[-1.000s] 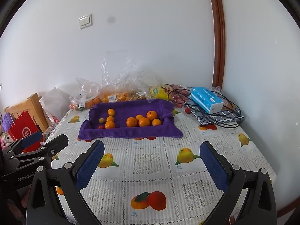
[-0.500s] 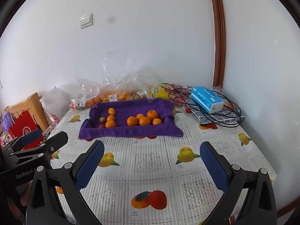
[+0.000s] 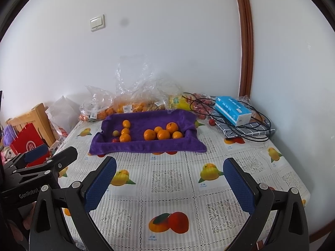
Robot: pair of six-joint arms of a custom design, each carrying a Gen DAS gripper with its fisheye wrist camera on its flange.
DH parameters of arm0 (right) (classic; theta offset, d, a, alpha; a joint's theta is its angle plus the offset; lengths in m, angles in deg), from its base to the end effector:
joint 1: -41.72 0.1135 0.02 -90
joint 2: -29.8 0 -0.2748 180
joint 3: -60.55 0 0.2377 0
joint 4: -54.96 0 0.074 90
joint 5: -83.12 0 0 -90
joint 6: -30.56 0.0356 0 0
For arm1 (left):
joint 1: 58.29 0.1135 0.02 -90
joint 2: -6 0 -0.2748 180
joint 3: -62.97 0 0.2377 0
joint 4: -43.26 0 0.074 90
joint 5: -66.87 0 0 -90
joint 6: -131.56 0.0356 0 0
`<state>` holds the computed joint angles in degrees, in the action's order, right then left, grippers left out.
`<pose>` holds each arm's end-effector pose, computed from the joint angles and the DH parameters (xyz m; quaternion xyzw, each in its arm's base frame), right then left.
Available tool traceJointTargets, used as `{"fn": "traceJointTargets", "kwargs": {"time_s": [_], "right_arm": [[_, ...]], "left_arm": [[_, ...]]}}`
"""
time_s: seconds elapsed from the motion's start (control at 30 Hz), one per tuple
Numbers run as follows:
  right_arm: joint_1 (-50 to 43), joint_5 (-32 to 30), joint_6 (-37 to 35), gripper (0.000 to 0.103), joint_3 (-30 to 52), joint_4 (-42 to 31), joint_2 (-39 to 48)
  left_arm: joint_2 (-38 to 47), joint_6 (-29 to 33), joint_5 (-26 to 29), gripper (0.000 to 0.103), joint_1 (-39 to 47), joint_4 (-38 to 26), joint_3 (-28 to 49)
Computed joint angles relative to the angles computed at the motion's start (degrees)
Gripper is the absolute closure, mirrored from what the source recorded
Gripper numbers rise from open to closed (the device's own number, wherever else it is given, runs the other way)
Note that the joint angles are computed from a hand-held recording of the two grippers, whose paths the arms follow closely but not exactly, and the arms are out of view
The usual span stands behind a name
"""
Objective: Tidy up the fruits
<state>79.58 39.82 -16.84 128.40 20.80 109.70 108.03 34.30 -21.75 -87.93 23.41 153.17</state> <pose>0.2309 0.1467 0.2634 0.1829 0.8450 -0.0596 0.4989 0.3500 -0.2001 0.2760 0.1752 0.8555 -0.1642 0.4588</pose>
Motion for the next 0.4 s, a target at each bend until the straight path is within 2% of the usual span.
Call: {"fn": "traceJointTargets", "kwargs": {"time_s": [0.4], "right_arm": [[-0.4,-0.5,-1.2,0.002,0.0,0.9,0.0]], "left_arm": [[1.3,1.0,0.0,0.001,0.9,-0.4,1.4]]}}
